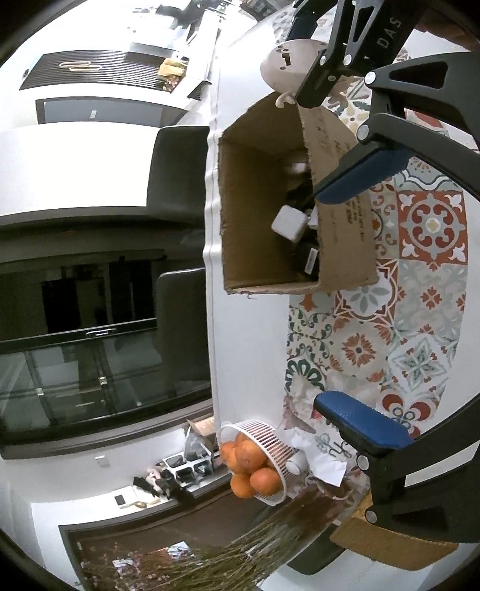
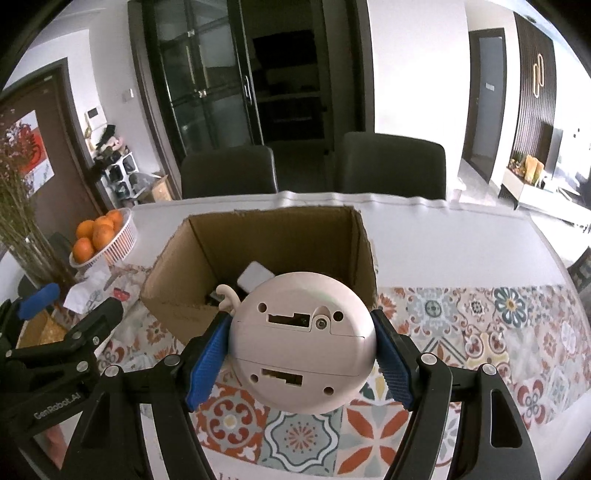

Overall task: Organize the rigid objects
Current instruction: 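Lift the pink device with the right tool and carry it over the box, then open right tool to drop the pink device into the box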

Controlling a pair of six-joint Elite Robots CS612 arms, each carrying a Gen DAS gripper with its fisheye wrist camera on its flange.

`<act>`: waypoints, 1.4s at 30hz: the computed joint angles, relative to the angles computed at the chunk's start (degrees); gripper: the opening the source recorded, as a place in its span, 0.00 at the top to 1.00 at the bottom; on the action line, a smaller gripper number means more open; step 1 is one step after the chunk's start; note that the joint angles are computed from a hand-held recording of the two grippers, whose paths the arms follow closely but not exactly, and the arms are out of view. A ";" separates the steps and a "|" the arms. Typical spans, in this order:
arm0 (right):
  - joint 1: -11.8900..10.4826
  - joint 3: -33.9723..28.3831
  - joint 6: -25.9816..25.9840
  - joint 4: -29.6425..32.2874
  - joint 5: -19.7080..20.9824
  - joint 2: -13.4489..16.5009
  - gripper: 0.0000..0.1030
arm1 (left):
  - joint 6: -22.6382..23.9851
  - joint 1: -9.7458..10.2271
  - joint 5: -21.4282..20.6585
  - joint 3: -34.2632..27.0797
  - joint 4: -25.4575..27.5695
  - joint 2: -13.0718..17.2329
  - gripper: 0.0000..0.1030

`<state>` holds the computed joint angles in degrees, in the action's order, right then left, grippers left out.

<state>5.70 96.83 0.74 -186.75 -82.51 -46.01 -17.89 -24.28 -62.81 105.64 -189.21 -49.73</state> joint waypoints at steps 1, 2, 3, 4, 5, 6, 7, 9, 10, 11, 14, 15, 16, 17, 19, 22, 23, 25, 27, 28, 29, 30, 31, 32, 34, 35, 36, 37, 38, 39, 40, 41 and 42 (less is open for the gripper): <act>0.05 -0.25 -0.09 0.08 0.02 0.04 0.27 | 0.10 0.06 0.11 -0.08 -0.14 -0.02 0.00; 0.05 -0.42 -0.16 0.05 0.13 0.06 0.27 | 0.30 0.17 0.25 -0.23 -0.32 0.00 0.00; 0.09 -0.59 -0.19 0.00 0.13 0.09 0.27 | 0.33 0.21 0.35 -0.34 -0.36 0.01 0.00; 0.12 -0.91 -0.26 0.09 0.12 0.15 0.27 | 0.38 0.27 0.39 -0.43 -0.44 0.00 0.00; 0.11 -1.12 -0.35 0.10 0.23 0.23 0.27 | 0.46 0.33 0.41 -0.59 -0.42 0.03 0.00; 0.13 -1.34 -0.43 0.17 0.31 0.29 0.27 | 0.46 0.40 0.53 -0.74 -0.31 0.04 0.00; 0.15 -1.69 -0.46 0.48 0.41 0.39 0.27 | 0.47 0.45 0.58 -0.82 -0.32 0.05 0.00; 0.15 -2.27 -0.48 0.82 0.59 0.61 0.27 | 0.44 0.64 0.62 -1.14 -0.15 0.13 0.00; 0.20 -2.46 -0.48 0.92 0.54 0.70 0.27 | 0.36 0.77 0.47 -1.34 0.04 0.17 0.00; 0.22 -2.75 -0.53 1.12 0.61 0.80 0.27 | 0.32 0.84 0.30 -1.47 0.08 0.24 0.00; 0.28 -3.90 -0.68 2.17 0.82 1.22 0.27 | 0.23 0.94 0.85 -2.01 0.35 0.52 0.00; 0.33 -4.22 -0.74 2.34 0.81 1.36 0.27 | 0.26 1.04 0.95 -2.28 0.54 0.66 0.00; 0.42 -4.67 -0.93 2.74 0.59 1.53 0.27 | 0.24 1.17 0.87 -2.56 0.79 0.79 0.00; 0.46 -4.91 -1.04 2.89 0.57 1.63 0.27 | 0.29 1.27 0.80 -2.84 0.94 0.91 0.00; 0.57 -5.87 -1.32 3.72 0.46 2.00 0.27 | 0.53 1.50 0.73 -3.44 1.43 1.19 0.00; 0.72 -7.19 -1.78 4.95 0.19 2.57 0.27 | 0.78 1.82 0.46 -4.28 2.12 1.59 0.00; 0.76 -7.77 -1.93 5.59 0.15 2.83 0.27 | 0.86 1.99 0.24 -4.70 2.48 1.82 0.00; 0.79 -8.95 -2.32 7.10 0.28 3.38 0.27 | 0.86 2.20 0.10 -5.39 3.34 2.15 0.00; 0.85 -10.06 -2.58 8.70 0.30 3.88 0.27 | 0.92 2.37 0.24 -5.98 4.04 2.51 0.00; 0.91 -10.85 -2.75 9.69 0.07 4.29 0.27 | 0.99 2.43 0.35 -6.25 4.36 2.69 0.00; 0.92 -11.36 -2.98 10.35 -0.12 4.54 0.27 | 1.12 2.51 0.45 -6.59 4.81 2.94 0.00; 0.95 -11.84 -3.36 10.96 -0.19 4.80 0.27 | 1.24 2.58 0.46 -6.84 5.14 3.10 0.00; 1.04 -12.46 -3.75 11.93 -0.49 5.12 0.27 | 1.31 2.64 0.48 -7.07 5.52 3.25 0.00; 1.07 -12.82 -3.86 12.44 -0.68 5.34 0.27 | 1.21 2.71 0.56 -7.39 6.12 3.45 0.00; 1.14 -13.78 -4.18 13.96 -0.92 5.84 0.27 | 0.87 2.86 0.52 -7.74 6.89 3.69 0.00; 1.16 -14.29 -4.05 14.70 -1.13 6.10 0.27 | 0.75 2.92 0.49 -7.83 7.06 3.80 0.00; 1.17 -14.54 -4.01 15.12 -1.16 6.27 0.27 | 0.60 3.00 0.43 -8.03 7.48 3.92 0.00; 1.19 -14.91 -4.07 15.86 -1.24 6.45 0.27 | 0.54 3.04 0.34 -8.17 7.77 4.01 0.00; 1.21 -15.24 -3.90 16.62 -1.41 6.61 0.27 | 0.46 3.11 0.30 -8.31 8.06 4.14 0.00; 1.20 -15.27 -3.71 16.72 -1.35 6.66 0.27 | 0.38 3.12 0.35 -8.37 8.23 4.18 0.00; 1.24 -15.30 -3.46 16.57 -1.69 6.73 0.27 | 0.35 3.15 0.30 -8.40 8.31 4.21 0.00; 1.28 -15.33 -3.38 16.57 -2.01 6.76 0.26 | 0.25 3.18 0.22 -8.39 8.36 4.23 0.00; 1.29 -15.39 -3.46 16.82 -2.03 6.76 0.26 | 0.15 3.18 0.21 -8.36 8.44 4.18 0.00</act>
